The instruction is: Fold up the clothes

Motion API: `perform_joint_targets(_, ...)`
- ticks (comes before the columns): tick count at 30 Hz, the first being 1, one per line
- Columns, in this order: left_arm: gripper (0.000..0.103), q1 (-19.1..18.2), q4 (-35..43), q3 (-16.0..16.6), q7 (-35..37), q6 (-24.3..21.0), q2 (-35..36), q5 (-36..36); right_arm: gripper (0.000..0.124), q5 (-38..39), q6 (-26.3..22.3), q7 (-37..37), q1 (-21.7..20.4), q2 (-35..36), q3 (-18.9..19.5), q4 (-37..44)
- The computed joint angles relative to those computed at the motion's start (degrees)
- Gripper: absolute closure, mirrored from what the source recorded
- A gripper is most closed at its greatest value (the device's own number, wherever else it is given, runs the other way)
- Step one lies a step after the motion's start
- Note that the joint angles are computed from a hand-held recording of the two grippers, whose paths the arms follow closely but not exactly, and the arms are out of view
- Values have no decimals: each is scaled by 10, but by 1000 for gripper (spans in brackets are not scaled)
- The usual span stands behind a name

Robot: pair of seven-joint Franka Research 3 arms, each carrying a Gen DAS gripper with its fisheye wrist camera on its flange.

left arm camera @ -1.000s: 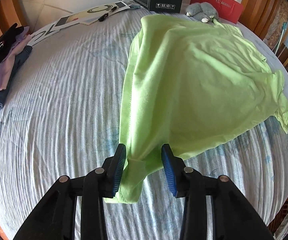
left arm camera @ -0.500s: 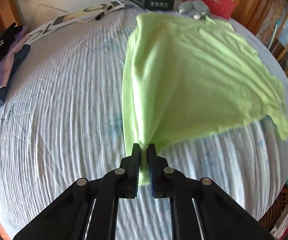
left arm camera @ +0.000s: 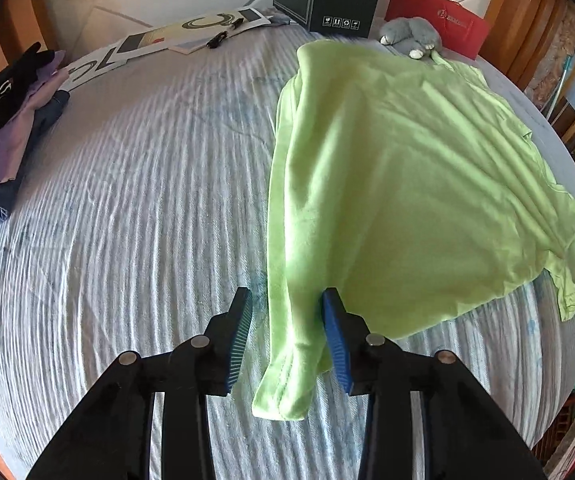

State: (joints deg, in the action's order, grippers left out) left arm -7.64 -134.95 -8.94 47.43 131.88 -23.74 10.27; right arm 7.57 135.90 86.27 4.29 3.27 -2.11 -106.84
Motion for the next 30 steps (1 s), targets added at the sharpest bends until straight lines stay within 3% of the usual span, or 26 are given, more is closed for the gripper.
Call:
perform_joint_targets(6,67,2,9,-14,-18,-6,23,24,68,-41,8,41,7,95,-8,90)
perform_joint_targets(8,71,2,11,-14,-23,-8,26,29,84,-39,-32,24,8,122,-6,127)
perform_joint_targets(9,81,2,11,-14,-27,-8,27,29,120,-54,-41,11,14,122,-5,131)
perform_joint_targets(10,85,1,12,-13,-30,-9,28,28,120,-67,-49,0,19,121,-5,133)
perform_joint_targets(18,88,-2,13,-10,-32,-13,30,27,116,-177,-66,82,28,70,-31,89)
perform_joint_targets(23,88,-4,7,-5,-27,-8,15,15,112,-87,-32,-6,4,2,-9,22)
perform_joint_targets(24,87,-3,2,-4,-30,-1,8,14,107,-62,-34,-30,3,-11,-4,10)
perform_joint_targets(25,87,-2,-2,-4,-32,8,2,15,93,-38,-38,-51,3,-24,0,-1)
perform_joint_targets(27,72,1,-8,-4,-37,22,-8,19,72,-19,-46,-75,8,-45,7,-24)
perform_joint_targets(30,69,4,-6,-9,-42,14,-3,30,72,-3,-57,-99,17,-70,15,-54)
